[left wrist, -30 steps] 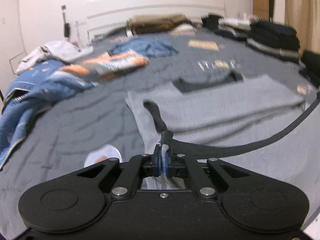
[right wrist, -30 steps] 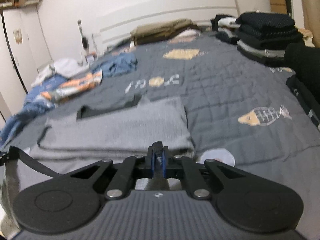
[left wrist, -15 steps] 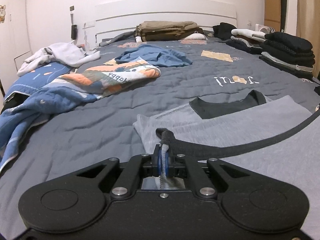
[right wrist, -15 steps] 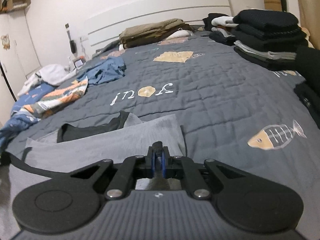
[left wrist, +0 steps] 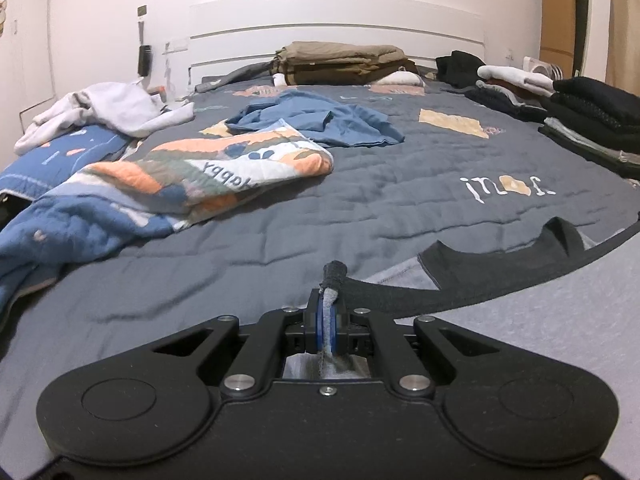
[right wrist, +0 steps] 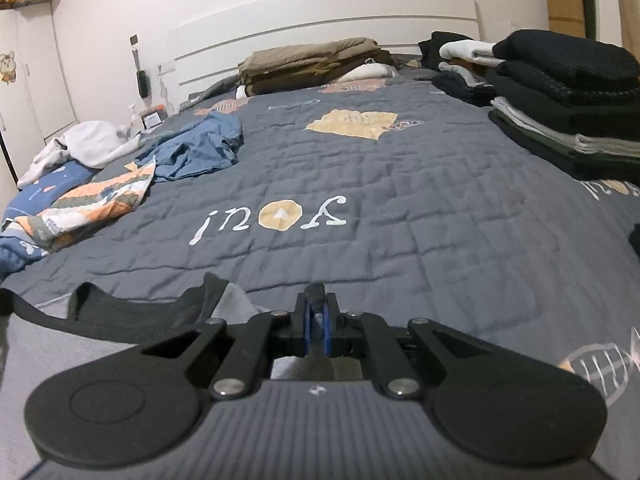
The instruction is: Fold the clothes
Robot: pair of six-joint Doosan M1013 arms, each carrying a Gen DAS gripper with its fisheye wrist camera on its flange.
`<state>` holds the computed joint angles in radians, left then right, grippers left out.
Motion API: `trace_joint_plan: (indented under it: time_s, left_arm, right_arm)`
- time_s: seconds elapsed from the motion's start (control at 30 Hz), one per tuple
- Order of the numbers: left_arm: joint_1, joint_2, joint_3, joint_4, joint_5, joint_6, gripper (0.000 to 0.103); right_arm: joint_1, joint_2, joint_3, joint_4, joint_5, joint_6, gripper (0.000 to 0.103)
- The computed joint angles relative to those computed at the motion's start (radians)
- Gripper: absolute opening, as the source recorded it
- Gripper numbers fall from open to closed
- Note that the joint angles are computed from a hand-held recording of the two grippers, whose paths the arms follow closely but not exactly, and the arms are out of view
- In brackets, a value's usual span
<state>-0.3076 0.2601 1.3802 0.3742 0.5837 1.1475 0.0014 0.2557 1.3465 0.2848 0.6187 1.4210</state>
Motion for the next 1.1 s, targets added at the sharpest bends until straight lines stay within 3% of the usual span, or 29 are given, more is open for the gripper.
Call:
trace_joint_plan:
  time_s: [0.37, 0.57, 0.63, 0.73, 0.83, 0.9, 1.1]
  left_arm:
    - [0.018, 0.078, -0.099, 0.037, -0.048, -0.052, 0.004]
    - [0.016, 0.116, -0.126, 0.001, 0.032, -0.001, 0.004]
    - [0.015, 0.114, -0.127, 0.016, 0.048, -0.020, 0.009]
    - [0.008, 0.106, -0.129, 0.087, 0.070, -0.090, 0.025]
    - [0.005, 0.082, -0.124, 0.108, 0.066, -0.127, 0.027]
    - [0.000, 0.063, -0.121, 0.111, 0.072, -0.147, 0.036]
    - [-0.021, -0.005, -0.072, 0.093, 0.056, -0.215, 0.043]
  right_arm:
    - [-0.012, 0.070, -0.066, 0.062, -0.083, -0.002, 0.006]
    - [-0.010, 0.124, -0.125, 0.020, 0.055, -0.003, 0.007]
    - [-0.012, 0.111, -0.109, 0.034, 0.032, -0.024, 0.010]
    - [-0.008, 0.095, -0.109, -0.012, 0.031, 0.001, 0.018]
    - [-0.006, 0.082, -0.122, -0.041, 0.073, 0.022, 0.032]
    - [-0.003, 0.066, -0.118, -0.044, 0.088, 0.017, 0.034]
    - [0.006, -0.006, -0.063, -0.031, 0.106, -0.004, 0.040]
